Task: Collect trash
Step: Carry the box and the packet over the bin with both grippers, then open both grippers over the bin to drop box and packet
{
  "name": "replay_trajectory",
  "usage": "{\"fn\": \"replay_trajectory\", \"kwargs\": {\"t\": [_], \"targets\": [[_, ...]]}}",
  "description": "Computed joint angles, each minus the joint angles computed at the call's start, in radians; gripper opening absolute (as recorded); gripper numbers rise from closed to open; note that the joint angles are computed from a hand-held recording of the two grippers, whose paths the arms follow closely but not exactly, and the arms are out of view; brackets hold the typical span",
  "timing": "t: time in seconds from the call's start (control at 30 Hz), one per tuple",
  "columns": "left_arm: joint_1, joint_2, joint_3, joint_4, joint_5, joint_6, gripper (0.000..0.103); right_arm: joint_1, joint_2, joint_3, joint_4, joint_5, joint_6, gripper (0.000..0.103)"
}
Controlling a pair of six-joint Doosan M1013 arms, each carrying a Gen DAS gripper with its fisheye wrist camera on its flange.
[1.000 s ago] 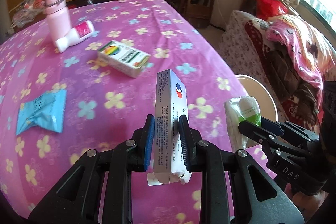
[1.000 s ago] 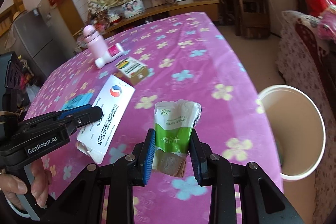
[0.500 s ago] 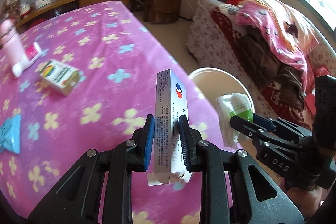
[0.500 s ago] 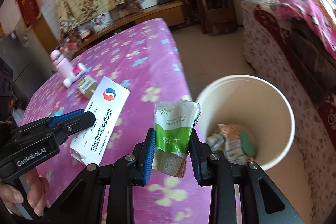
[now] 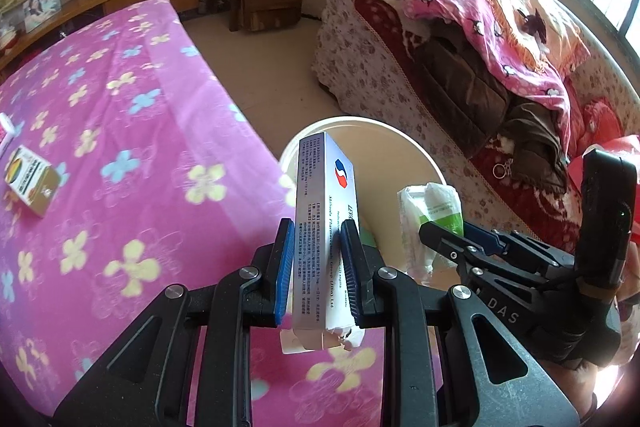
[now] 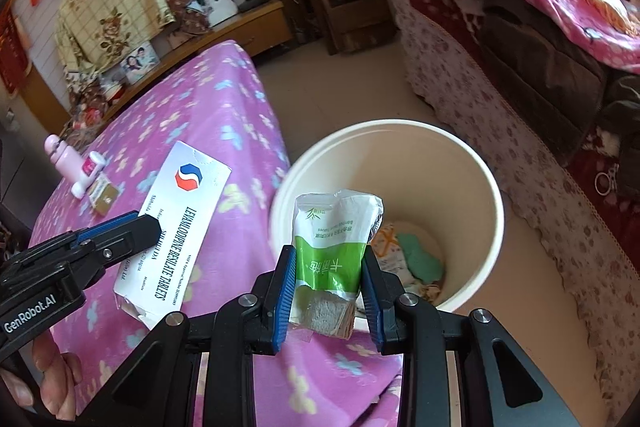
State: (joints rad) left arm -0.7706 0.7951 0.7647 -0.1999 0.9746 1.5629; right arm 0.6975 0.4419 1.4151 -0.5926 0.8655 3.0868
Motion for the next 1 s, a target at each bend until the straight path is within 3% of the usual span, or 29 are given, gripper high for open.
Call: {"fn": "replay_trajectory", "kwargs": {"t": [0.6, 0.63, 0.7, 0.73, 1.0], "targets": [[-0.016, 0.070, -0.102, -0.008, 0.042, -0.008, 0.021, -0.028, -0.009, 0.044, 0.017, -0.021, 0.041, 0.030], [-0.016, 0.072, -0.105, -0.008, 0.042, -0.009, 0.021, -0.030, -0.009, 0.046, 0.017, -0.024, 0.045, 0.032], [-0.014, 0.075, -0.105, -0.012, 0.038, -0.011, 0.021, -0.031, -0.006, 0.042, 0.021, -0.015, 0.051, 0.058], [-0.013, 0.075, -0.104, -0.019, 0.038, -0.010, 0.022, -0.031, -0.007, 0.043, 0.015, -0.012, 0.064, 0.061], [0.001, 0.084, -0.109, -0.052, 0.075, -0.029, 0.023, -0.029, -0.007, 0.044, 0.024, -0.013, 0.071, 0.061]]}}
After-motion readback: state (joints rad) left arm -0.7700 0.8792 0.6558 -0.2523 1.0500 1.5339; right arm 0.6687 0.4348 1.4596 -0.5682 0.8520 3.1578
